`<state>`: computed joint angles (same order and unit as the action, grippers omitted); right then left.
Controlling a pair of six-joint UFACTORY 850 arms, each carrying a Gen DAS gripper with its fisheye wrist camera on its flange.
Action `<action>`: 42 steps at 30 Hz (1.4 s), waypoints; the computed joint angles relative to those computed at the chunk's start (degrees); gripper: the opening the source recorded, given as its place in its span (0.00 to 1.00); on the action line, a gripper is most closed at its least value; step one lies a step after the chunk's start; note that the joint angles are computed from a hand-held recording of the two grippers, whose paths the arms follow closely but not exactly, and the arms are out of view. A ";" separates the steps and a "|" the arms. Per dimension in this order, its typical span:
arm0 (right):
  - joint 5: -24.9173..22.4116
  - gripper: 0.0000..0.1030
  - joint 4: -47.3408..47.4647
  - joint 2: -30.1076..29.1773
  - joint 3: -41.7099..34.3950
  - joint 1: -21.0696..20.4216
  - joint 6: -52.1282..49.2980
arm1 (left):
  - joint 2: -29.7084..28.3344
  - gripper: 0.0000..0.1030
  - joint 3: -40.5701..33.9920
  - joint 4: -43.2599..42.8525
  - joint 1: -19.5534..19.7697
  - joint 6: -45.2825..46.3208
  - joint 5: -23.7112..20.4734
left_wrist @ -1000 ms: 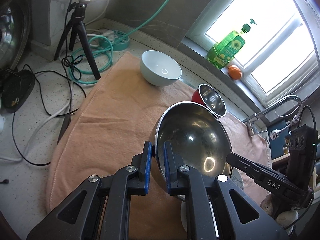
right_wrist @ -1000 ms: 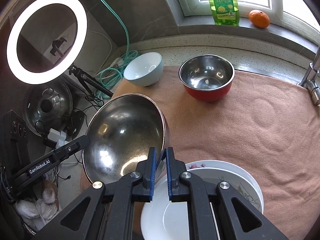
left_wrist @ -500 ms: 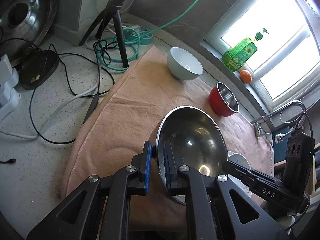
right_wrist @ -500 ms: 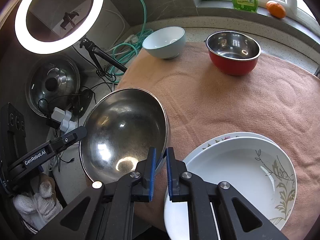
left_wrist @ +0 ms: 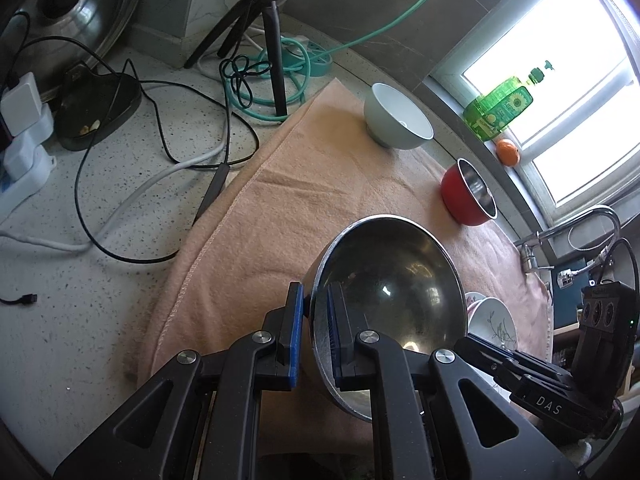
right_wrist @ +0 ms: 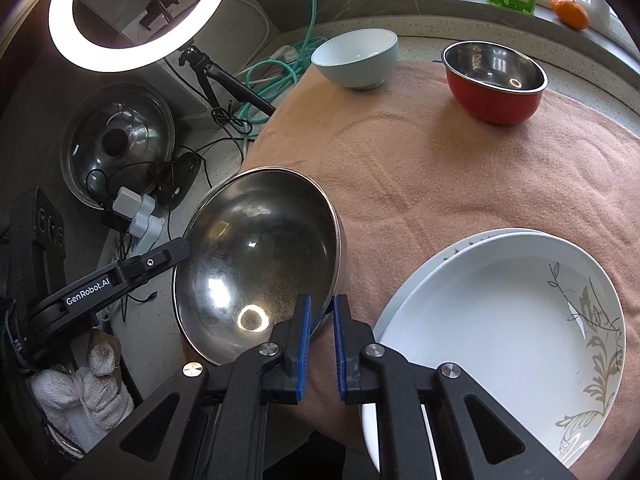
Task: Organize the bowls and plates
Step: 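Lift the steel bowl and carry it beside the plate stack, then lower the steel bowl onto the towel and open the right gripper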
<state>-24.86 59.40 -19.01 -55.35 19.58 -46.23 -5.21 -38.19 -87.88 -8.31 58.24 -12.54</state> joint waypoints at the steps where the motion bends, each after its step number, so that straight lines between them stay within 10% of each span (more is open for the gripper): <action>1: -0.26 0.10 0.23 -0.05 0.03 -0.05 -0.21 | -0.05 0.10 0.04 -0.04 -0.03 -0.01 0.15; 42: 1.83 0.11 1.39 4.23 3.14 -1.65 -2.03 | 1.80 0.09 -1.28 1.77 -0.11 0.05 -0.06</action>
